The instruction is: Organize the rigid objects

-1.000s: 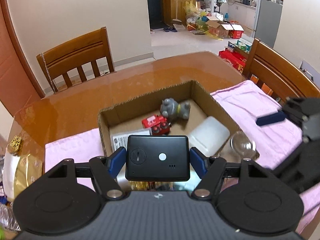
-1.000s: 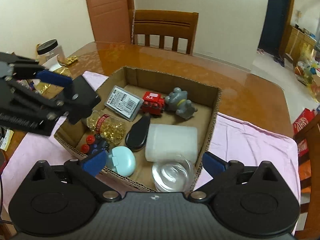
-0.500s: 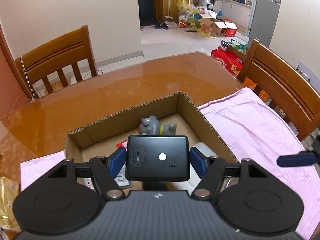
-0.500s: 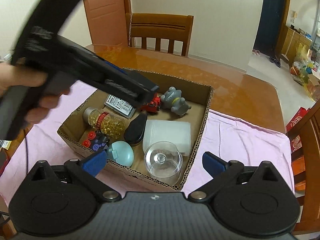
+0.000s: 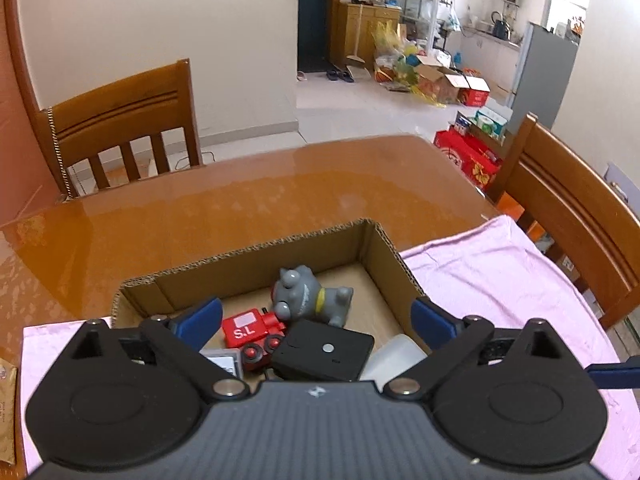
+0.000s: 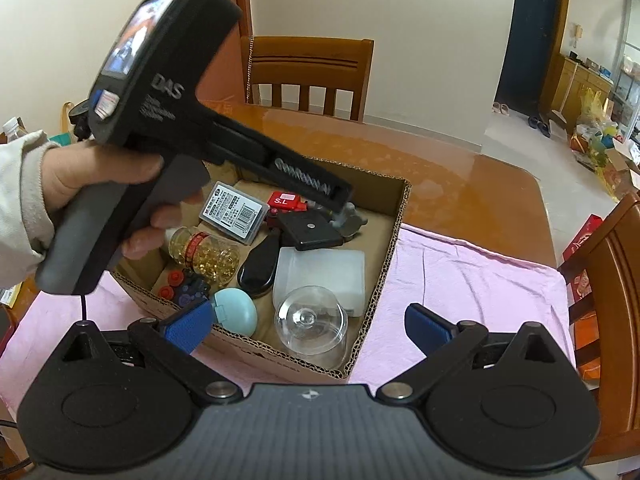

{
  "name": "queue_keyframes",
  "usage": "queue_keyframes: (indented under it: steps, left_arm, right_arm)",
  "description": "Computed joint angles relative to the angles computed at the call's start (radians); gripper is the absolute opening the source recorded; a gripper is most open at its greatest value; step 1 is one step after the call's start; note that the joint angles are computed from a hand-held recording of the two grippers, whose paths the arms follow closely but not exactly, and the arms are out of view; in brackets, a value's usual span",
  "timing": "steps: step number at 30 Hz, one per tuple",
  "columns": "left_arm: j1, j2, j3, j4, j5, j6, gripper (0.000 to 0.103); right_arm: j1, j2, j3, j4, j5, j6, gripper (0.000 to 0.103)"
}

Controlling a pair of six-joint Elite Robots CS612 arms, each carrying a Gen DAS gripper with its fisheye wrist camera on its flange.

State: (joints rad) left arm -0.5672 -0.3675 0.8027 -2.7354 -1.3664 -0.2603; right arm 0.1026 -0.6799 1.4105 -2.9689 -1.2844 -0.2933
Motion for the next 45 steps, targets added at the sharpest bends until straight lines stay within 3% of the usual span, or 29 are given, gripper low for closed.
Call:
queue_keyframes:
  steps: [9, 19, 27, 31, 45]
  left_arm:
    - [-0.012, -0.079, 0.136, -0.105, 0.096, 0.03, 0.1]
    - [-0.038, -0.206, 0.371, -0.237, 0.197, -0.031, 0.102]
    - [-0.069, -0.308, 0.523, -0.111, 0.221, -0.267, 0.102]
    - [-0.078, -0.338, 0.55, -0.05, 0.213, -0.324, 0.102]
    - [-0.092, -0.36, 0.553, 0.004, 0.272, -0.311, 0.102]
  right_arm:
    - [0.002, -0.005, -0.001, 0.011, -0.014, 0.033, 0.103]
    - [0.014, -0.025, 0.006, 0.046, -0.075, 0.078, 0.103]
    - [0.035, -0.052, 0.029, 0.093, -0.197, 0.177, 0.103]
    - [0.046, -0.072, 0.05, 0.092, -0.232, 0.201, 0.103]
    - [0.056, -0.104, 0.085, 0.055, -0.257, 0.25, 0.103]
